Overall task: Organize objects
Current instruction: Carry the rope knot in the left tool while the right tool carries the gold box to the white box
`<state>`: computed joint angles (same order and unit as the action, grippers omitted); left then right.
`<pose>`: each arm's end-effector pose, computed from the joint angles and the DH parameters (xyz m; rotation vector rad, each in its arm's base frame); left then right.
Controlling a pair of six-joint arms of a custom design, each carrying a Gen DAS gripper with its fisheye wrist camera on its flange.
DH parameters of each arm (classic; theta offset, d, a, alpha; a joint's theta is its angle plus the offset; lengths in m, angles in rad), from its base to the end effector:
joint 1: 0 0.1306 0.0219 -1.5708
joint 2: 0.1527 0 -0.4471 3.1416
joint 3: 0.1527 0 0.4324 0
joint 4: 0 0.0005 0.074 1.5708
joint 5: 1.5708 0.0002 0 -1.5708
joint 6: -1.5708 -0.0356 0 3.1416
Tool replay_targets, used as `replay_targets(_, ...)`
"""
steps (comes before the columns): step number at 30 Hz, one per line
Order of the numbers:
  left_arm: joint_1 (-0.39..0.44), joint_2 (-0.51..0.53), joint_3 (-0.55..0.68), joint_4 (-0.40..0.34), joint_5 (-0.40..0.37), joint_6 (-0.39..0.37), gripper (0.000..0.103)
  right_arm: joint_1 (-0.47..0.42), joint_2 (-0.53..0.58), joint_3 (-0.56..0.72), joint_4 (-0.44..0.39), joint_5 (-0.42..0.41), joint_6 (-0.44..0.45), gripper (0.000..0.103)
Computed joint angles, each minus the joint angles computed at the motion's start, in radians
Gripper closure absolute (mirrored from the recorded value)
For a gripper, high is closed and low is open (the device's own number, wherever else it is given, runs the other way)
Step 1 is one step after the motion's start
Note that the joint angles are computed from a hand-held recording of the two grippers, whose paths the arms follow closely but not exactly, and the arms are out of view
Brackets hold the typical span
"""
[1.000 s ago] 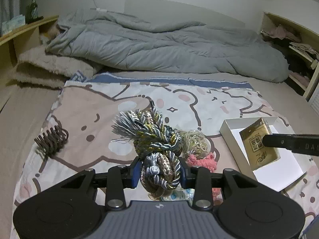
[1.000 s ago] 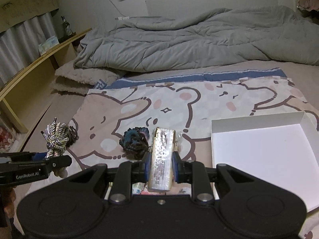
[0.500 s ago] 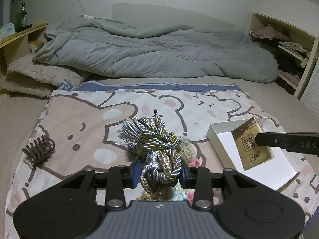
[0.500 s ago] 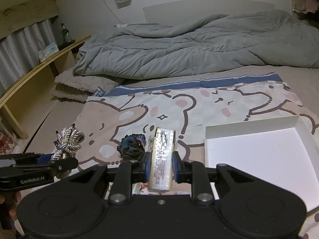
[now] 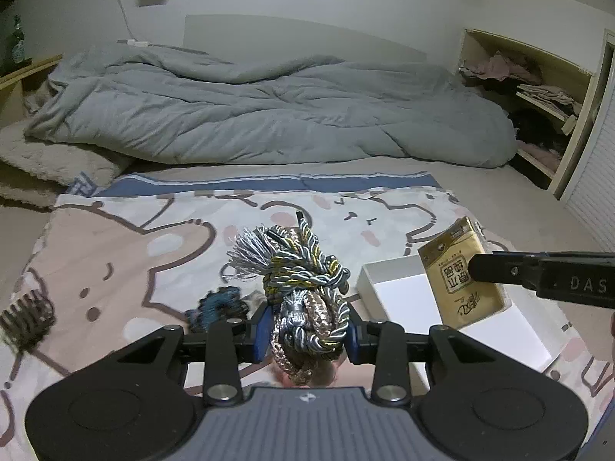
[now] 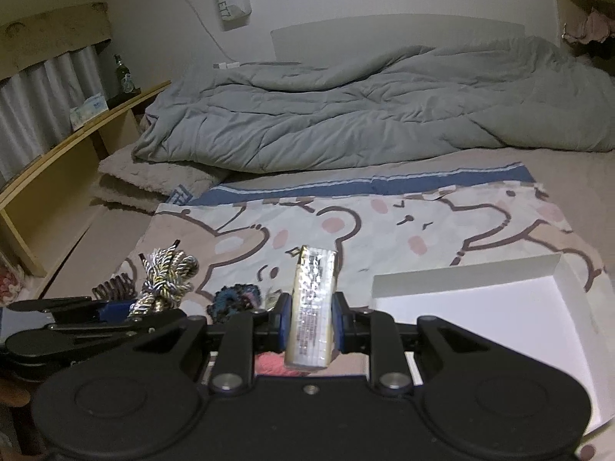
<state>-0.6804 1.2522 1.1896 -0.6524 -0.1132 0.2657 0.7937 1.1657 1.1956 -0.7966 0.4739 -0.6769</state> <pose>0.3614 -0.2880 0.4727 0.4165 2.2692 -0.3629 0.3053 0.2866 0.5030 0.0987 2.2446 0.2372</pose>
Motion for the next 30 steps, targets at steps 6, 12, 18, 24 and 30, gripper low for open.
replay_targets(6, -0.016, 0.059, 0.055, 0.021, 0.008, 0.003, 0.064, -0.053, -0.008, -0.004, 0.000, -0.012, 0.022, 0.080)
replay_targets(12, -0.022, 0.128, 0.129, 0.019, 0.013, 0.011, 0.065, -0.114, -0.010, -0.019, 0.011, -0.033, 0.047, 0.080)
replay_targets(18, -0.045, 0.200, 0.205, 0.012, 0.030, 0.007, 0.065, -0.180, -0.011, -0.046, 0.021, -0.051, 0.060, 0.080)
replay_targets(24, -0.063, 0.267, 0.246, 0.036, 0.093, 0.015, 0.065, -0.248, -0.006, -0.071, 0.037, -0.081, 0.074, 0.080)
replay_targets(30, -0.061, 0.334, 0.248, 0.081, 0.208, 0.090, 0.065, -0.310, 0.010, -0.096, 0.047, -0.120, 0.072, 0.080)
